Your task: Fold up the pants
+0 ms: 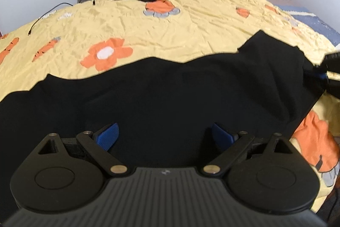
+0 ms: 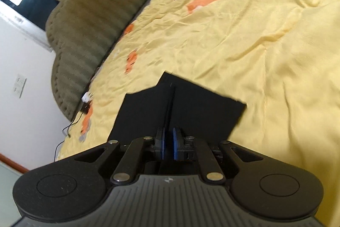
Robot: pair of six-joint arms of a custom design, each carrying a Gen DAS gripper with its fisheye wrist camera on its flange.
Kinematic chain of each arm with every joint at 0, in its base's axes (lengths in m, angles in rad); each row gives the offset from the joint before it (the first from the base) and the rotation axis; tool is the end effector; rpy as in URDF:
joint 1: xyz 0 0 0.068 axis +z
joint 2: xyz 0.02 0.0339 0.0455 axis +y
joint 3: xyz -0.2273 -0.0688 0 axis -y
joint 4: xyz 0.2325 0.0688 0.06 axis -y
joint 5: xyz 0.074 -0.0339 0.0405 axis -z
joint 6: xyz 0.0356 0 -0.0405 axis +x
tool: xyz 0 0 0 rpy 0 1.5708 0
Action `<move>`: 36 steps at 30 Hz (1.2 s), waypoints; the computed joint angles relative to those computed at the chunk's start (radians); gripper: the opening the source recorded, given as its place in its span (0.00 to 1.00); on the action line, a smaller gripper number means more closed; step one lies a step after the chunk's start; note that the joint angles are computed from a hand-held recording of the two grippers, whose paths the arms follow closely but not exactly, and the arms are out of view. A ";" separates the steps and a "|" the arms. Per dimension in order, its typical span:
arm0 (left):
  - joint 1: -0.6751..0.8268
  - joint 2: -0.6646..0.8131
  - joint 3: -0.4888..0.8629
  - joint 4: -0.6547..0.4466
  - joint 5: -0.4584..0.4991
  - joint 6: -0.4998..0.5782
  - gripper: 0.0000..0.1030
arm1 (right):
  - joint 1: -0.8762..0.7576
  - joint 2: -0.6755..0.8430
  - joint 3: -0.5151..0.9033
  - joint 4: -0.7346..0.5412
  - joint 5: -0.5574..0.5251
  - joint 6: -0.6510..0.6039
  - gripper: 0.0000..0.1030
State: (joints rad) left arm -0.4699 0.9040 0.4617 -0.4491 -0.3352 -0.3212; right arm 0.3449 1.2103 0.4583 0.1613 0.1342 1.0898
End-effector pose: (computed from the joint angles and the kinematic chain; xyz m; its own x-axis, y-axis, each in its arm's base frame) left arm 0.1683 -0.0724 0.1631 -0.7350 0.0389 -0.6770 0.0119 0.9989 0.0445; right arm 0.2288 0.0771 0.1503 -0.4468 0.7730 -0.4503 0.3580 0.6158 0.7018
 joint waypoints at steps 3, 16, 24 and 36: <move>-0.010 0.015 -0.010 0.015 -0.007 -0.005 0.92 | -0.031 0.085 0.051 0.043 -0.033 -0.001 0.07; -0.015 -0.006 0.001 -0.016 0.009 -0.018 0.92 | -0.105 0.080 -0.025 0.216 -0.103 0.101 0.52; -0.045 0.009 0.021 -0.037 -0.010 -0.034 0.93 | -0.102 0.145 0.061 0.167 -0.094 -0.010 0.11; -0.044 0.005 0.027 -0.057 -0.003 -0.040 0.93 | -0.060 -0.272 -0.153 -0.001 0.087 0.052 0.06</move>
